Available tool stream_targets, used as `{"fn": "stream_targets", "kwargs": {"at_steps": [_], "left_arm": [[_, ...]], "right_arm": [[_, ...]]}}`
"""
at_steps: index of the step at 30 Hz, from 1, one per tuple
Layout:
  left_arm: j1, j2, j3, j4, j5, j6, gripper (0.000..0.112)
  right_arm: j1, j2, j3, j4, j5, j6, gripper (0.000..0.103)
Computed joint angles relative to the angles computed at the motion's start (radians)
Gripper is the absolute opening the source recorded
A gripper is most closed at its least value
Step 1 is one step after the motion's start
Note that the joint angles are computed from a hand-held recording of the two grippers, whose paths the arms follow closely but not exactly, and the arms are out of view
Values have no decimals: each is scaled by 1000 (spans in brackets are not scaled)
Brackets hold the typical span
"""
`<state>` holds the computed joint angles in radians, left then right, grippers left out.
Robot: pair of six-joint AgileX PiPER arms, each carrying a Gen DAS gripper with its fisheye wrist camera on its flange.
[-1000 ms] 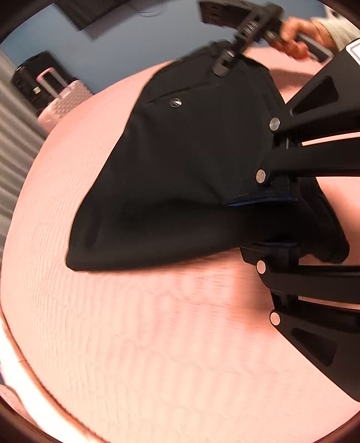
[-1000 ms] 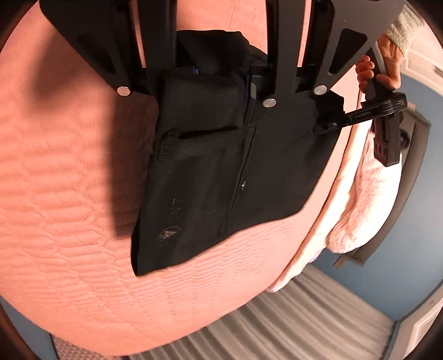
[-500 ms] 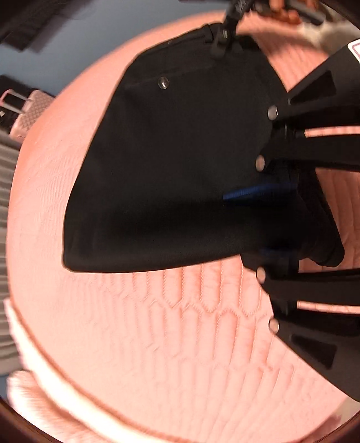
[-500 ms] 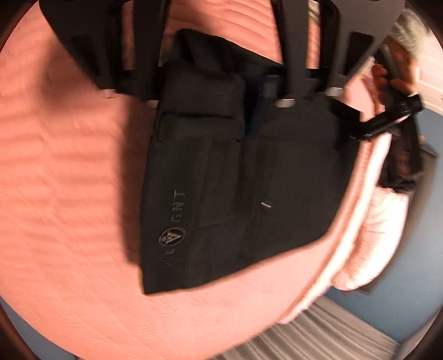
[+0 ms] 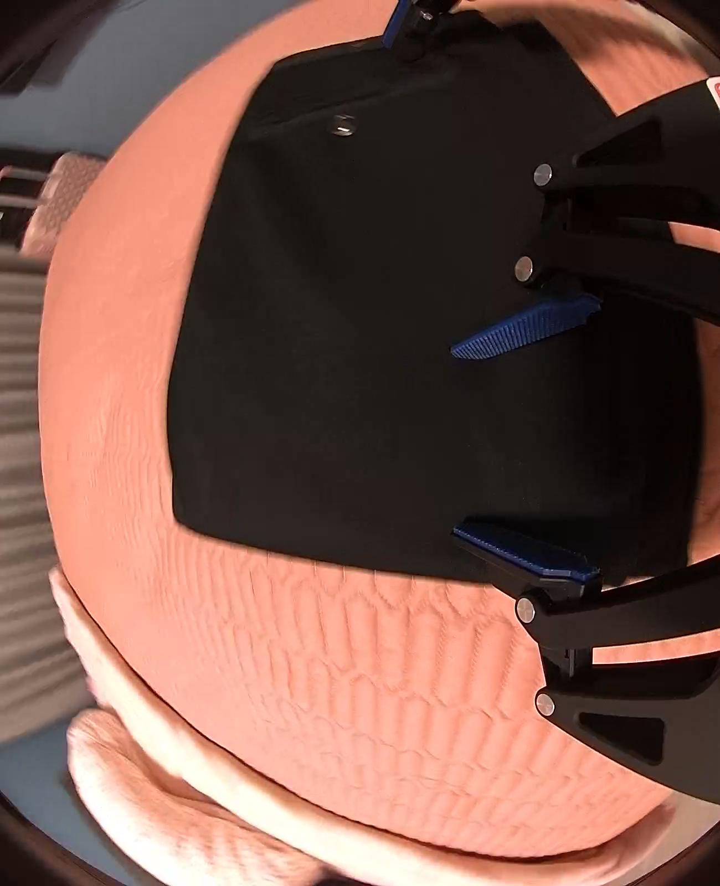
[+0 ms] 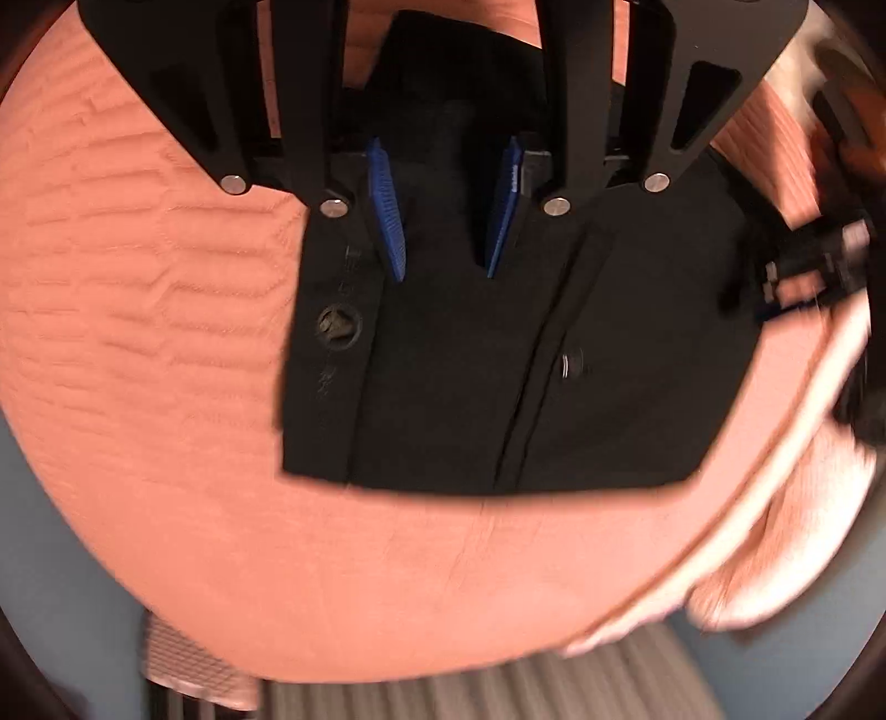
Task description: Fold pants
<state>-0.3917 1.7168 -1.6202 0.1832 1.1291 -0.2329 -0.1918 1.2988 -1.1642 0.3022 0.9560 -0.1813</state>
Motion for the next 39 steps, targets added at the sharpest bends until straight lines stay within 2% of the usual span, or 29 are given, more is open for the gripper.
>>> {"fn": "stream_targets", "kwargs": {"at_steps": [2,4,6,7,10,12,15,18,19,21,23,25,27,29,30,31,32,34,36,39], "left_arm": [[-11,28,-51,40,-9,-30,61],[-5,94,-101,49,22,-13,61],[-4,107,-84,76,-18,-16,66],[-13,123,-105,106,-14,-15,69],[-13,188,-239,105,53,16,66],[1,130,-178,107,27,14,66],[101,129,-182,-42,39,65,66],[164,109,-122,-111,-21,82,67],[178,126,-127,-126,-12,93,70],[179,137,-134,-136,-21,94,74],[178,164,-152,-110,-50,101,75],[137,175,-154,-40,-77,55,73],[101,196,-190,40,-71,7,71],[88,216,-205,89,-76,-13,74],[96,227,-215,77,-81,-14,75],[101,227,-212,68,-89,-24,82],[109,224,-205,57,-94,-28,83],[117,227,-244,43,-63,-33,79],[114,182,-215,71,-51,-43,78],[112,38,-58,58,-104,-5,78]], "right_arm": [[25,38,-73,1,-11,-14,31],[70,145,-115,-86,-27,7,28],[69,257,-142,-111,-36,7,28],[42,273,-153,-63,-55,-1,28],[0,260,-225,-14,-16,1,28],[-39,209,-203,3,-15,-9,31],[-154,196,-158,76,12,-65,33],[-259,302,-167,182,89,-154,35],[-252,346,-201,223,96,-153,35],[-266,348,-175,293,81,-198,35],[-196,355,-189,240,39,-174,31],[-169,361,-237,192,54,-160,18],[-170,338,-279,194,51,-171,15],[-140,349,-297,155,-8,-169,14],[-119,388,-302,95,-15,-166,16],[-116,429,-308,74,7,-164,23],[-129,429,-306,93,2,-156,23],[-164,379,-320,74,34,-68,49],[-189,283,-256,116,4,-94,49],[-167,162,-198,177,84,-147,49]]}}
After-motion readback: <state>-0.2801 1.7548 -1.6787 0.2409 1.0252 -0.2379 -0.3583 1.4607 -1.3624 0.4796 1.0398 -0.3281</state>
